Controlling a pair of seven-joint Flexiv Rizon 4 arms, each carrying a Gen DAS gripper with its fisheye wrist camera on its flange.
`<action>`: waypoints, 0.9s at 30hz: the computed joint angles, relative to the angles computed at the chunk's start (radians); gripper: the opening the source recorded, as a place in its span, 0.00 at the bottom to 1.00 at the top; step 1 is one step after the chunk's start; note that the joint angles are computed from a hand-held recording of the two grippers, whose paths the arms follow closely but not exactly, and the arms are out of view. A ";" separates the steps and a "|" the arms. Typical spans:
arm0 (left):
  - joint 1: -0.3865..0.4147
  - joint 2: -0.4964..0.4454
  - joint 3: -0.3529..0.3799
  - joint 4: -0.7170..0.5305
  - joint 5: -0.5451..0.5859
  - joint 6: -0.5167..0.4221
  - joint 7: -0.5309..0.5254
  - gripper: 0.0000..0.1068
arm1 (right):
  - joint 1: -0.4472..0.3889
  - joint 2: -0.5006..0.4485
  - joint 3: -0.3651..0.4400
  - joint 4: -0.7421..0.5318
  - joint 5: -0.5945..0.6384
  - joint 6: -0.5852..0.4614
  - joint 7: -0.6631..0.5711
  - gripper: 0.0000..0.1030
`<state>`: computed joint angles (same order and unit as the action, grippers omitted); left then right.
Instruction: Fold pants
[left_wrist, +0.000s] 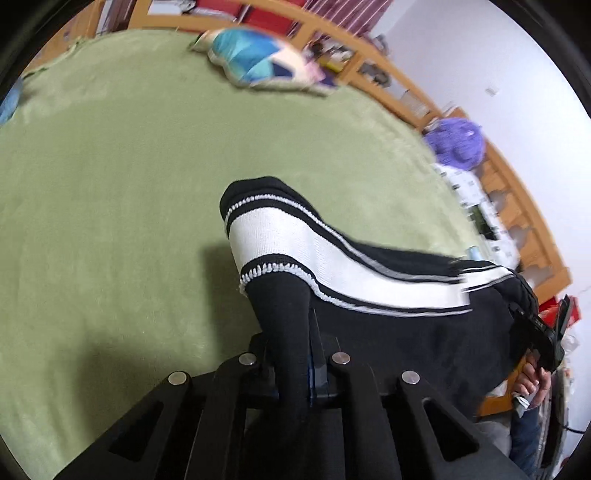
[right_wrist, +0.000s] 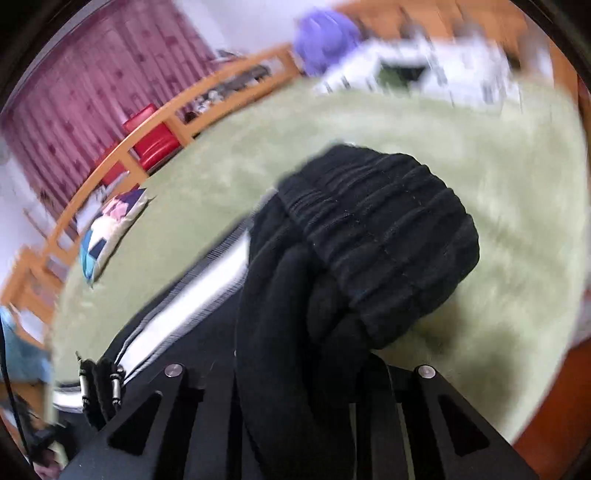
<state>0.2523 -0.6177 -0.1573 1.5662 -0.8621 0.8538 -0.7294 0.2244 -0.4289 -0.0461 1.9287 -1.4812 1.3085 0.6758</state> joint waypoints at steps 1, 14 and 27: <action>0.010 0.010 -0.006 0.001 -0.013 -0.011 0.006 0.09 | 0.020 0.017 0.006 -0.016 0.006 -0.034 -0.016 0.16; 0.064 0.120 0.073 -0.008 -0.072 0.007 0.120 0.09 | 0.202 -0.058 0.008 -0.332 0.028 -0.033 -0.142 0.16; 0.099 -0.041 0.146 -0.073 0.218 0.067 -0.160 0.28 | 0.164 -0.239 0.203 -0.350 0.784 -0.245 -0.678 0.28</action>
<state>0.3515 -0.6591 -0.0109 1.4927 -0.6444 0.9206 -0.8892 0.3880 -0.6675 0.1570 1.5789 -0.6969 1.0637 -0.0025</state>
